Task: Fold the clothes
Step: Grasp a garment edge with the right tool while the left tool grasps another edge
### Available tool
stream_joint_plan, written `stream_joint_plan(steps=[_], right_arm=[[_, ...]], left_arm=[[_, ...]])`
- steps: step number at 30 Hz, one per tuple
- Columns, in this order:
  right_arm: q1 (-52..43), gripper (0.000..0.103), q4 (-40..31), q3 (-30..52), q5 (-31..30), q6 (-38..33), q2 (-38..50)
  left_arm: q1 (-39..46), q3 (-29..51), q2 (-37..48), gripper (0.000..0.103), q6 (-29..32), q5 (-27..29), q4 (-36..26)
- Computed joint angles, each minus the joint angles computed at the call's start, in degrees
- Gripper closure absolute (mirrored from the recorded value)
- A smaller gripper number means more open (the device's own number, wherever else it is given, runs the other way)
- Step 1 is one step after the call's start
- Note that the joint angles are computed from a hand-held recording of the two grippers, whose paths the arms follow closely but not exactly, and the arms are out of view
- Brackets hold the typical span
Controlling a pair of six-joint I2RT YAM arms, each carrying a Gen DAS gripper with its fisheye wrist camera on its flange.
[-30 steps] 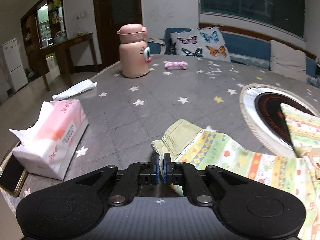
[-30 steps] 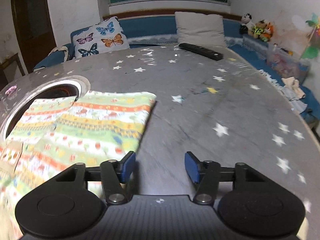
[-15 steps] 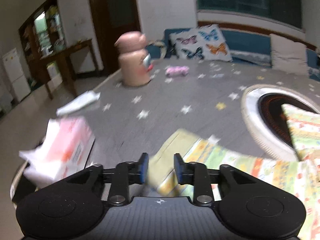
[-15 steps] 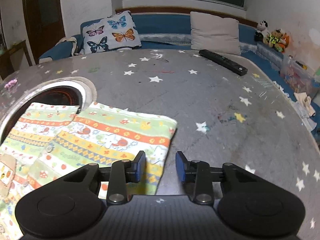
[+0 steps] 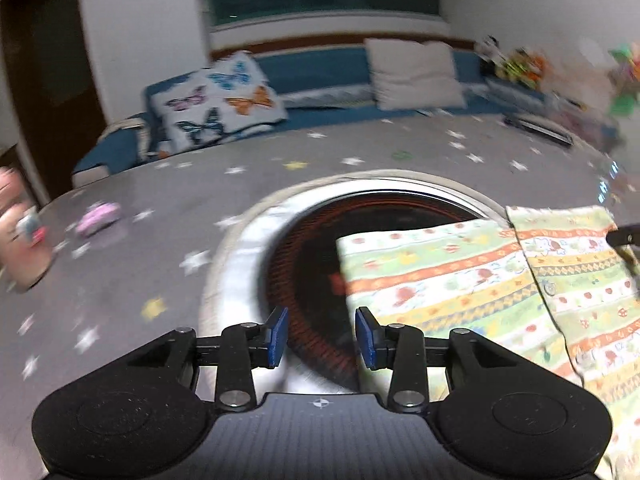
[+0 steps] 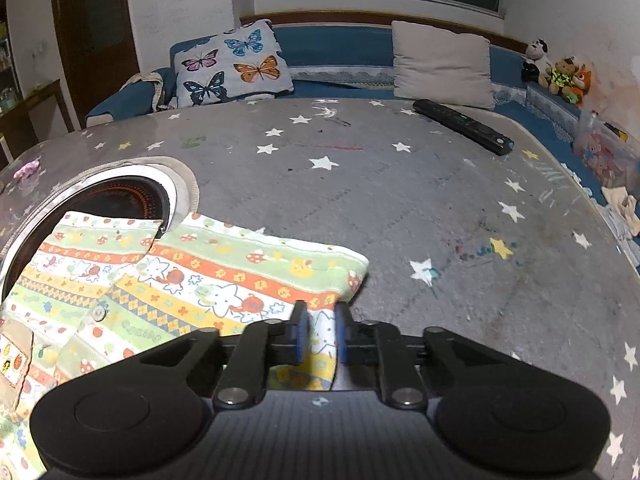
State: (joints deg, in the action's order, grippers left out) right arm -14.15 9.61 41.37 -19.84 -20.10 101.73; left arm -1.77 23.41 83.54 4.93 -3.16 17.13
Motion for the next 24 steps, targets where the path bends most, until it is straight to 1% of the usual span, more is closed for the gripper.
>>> stream_joint_plan(steps=[2,5,9,10,11,12,14,17,20,24], right_arm=[[0.3,0.096,-0.1,0.3,0.0,-0.3,0.2],[0.6,0.097,0.3,0.6,-0.1,-0.7,0.8],[1.4,0.098,0.8,1.6,-0.1,-1.3,1.9],[1.7,0.098,0.8,1.9,-0.1,-1.4,2.1],[2.0,0.098,0.9,2.1,0.0,-1.4,2.3],[2.5,0.099,1.0,2.4,0.2,-1.4,2.6],[3.9,0.099,1.6,3.1,0.6,-1.4,3.2],[6.1,0.100,2.9,4.3,1.7,-0.9,4.4],[8.4,0.101,4.1,6.2,2.7,0.3,5.5],[12.3,0.101,6.4,10.6,3.8,2.6,8.6]], left_arm=[[-1.4,3.8,5.9,0.063,0.2,-0.7,0.8],[-2.0,7.8,11.4,0.063,0.0,-1.4,1.2],[-1.8,10.4,14.2,0.064,0.2,0.0,1.7],[-1.6,10.6,14.6,0.068,0.3,0.6,2.0],[-1.3,10.8,14.9,0.084,0.5,1.2,2.4],[-1.0,11.0,15.3,0.092,0.7,1.9,2.7],[-0.9,10.3,16.0,0.099,1.2,0.9,5.5],[-0.5,9.5,16.7,0.102,0.7,-2.4,9.0],[1.4,10.4,16.6,0.102,0.1,-4.1,9.8],[3.5,12.4,17.2,0.102,2.2,-5.9,12.4]])
